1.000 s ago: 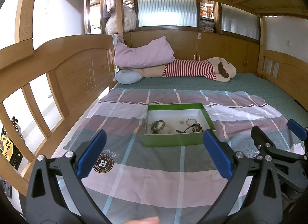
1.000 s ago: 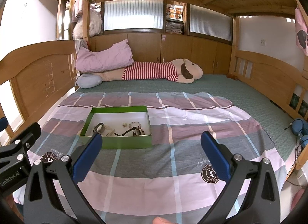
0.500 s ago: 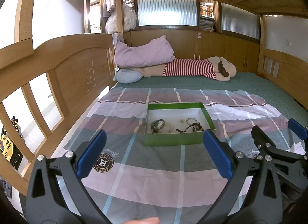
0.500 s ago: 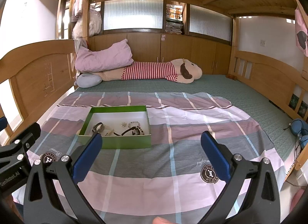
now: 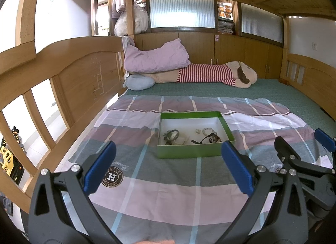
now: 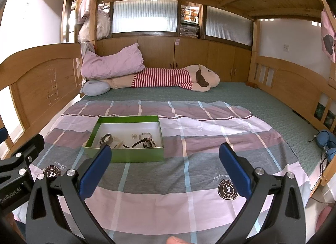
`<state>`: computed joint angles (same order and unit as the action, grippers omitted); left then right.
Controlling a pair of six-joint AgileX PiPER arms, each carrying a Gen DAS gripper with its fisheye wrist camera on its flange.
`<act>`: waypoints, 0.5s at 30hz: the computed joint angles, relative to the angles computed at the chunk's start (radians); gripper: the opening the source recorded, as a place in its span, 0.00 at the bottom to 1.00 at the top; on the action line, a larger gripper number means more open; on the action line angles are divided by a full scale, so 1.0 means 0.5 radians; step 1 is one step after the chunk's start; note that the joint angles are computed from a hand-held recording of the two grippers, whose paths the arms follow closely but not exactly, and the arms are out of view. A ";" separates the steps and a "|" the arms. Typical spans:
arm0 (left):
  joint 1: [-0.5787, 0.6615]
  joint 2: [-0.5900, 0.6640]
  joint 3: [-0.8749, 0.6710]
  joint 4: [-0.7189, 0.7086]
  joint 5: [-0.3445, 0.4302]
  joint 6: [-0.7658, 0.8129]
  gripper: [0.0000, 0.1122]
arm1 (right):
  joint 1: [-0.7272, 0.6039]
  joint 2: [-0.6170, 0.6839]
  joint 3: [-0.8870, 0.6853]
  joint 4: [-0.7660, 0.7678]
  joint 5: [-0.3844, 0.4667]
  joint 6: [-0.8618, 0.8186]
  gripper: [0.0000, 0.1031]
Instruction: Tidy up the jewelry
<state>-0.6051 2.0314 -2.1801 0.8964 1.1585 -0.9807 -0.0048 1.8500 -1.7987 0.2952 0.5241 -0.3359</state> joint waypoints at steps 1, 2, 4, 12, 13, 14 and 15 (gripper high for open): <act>-0.002 -0.002 0.000 -0.006 0.002 -0.002 0.88 | -0.004 0.000 -0.003 0.004 0.003 -0.005 0.97; -0.006 -0.011 0.027 -0.001 -0.006 -0.023 0.88 | 0.000 0.001 -0.002 -0.001 0.000 -0.002 0.97; -0.017 -0.028 0.077 0.016 -0.014 -0.057 0.88 | -0.004 0.002 -0.001 -0.005 0.000 0.000 0.97; -0.010 -0.040 0.123 -0.006 -0.038 -0.070 0.88 | -0.046 0.026 -0.027 0.028 0.020 -0.041 0.97; -0.005 -0.042 0.127 -0.013 -0.043 -0.066 0.88 | -0.043 0.024 -0.025 0.025 0.019 -0.037 0.97; -0.004 -0.049 0.139 -0.021 -0.048 -0.070 0.88 | -0.041 0.023 -0.022 0.020 0.016 -0.033 0.97; -0.002 -0.053 0.145 -0.028 -0.051 -0.070 0.88 | -0.046 0.024 -0.024 0.027 0.017 -0.044 0.97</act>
<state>-0.6059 2.0050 -2.1077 0.8824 1.1332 -1.0156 -0.0281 1.8622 -1.8108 0.3087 0.5326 -0.3580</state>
